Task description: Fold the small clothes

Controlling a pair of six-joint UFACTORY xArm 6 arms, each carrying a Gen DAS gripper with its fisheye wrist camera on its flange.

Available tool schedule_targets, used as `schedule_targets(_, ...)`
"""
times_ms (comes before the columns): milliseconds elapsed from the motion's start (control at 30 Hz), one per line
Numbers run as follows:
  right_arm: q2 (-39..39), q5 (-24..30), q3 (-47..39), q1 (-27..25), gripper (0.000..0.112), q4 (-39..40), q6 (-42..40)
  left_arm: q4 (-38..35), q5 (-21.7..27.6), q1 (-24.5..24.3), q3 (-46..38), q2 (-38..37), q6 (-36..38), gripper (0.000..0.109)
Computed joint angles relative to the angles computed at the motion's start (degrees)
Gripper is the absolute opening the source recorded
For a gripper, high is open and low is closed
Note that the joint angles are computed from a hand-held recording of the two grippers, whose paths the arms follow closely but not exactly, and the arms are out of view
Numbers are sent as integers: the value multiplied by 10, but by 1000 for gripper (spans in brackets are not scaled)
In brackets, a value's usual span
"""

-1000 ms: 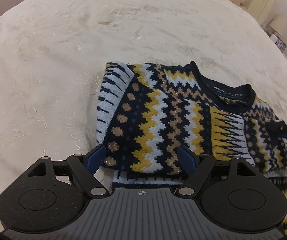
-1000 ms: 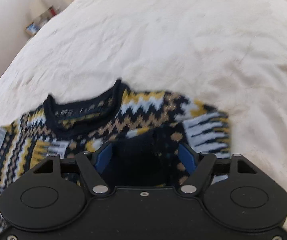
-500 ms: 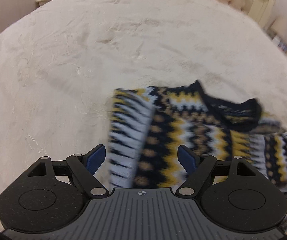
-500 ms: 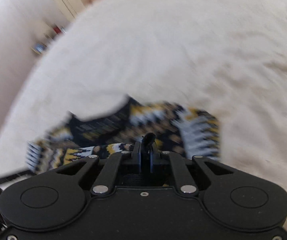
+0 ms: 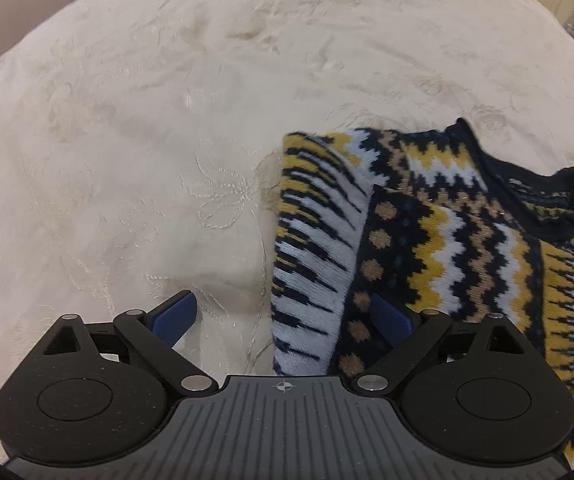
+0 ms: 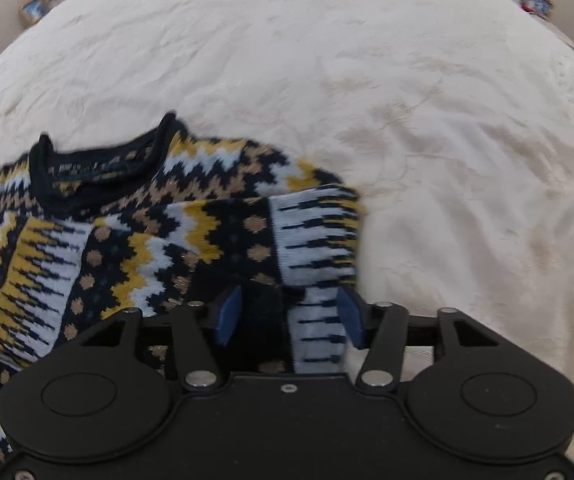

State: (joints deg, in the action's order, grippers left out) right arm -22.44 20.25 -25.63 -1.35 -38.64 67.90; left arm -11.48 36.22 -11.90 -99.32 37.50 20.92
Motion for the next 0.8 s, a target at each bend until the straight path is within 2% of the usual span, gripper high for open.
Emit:
schedule_targets(67,-46,4,25,0,66,11,5,-32,-14,2,38,-31,33,94)
schedule_targets(133,-91,9,50,5,75,35,-6,-70,-25,4,80,-66,67,94)
schedule_targets(233,-168,36,89,29,77,79,-31,-119,-31,7,138,-117,115,94)
schedule_targets(333,-222,71,114,64,77,98,-21,-153,-26,13,195,-170,154,94)
schedule_targets(667,-386,186,185,210,79,172,9,-185,18,39,348,-306,209,94)
schedule_targets(800,-446,226,211,281,83,194,34,-179,31,51,407,-352,218,94)
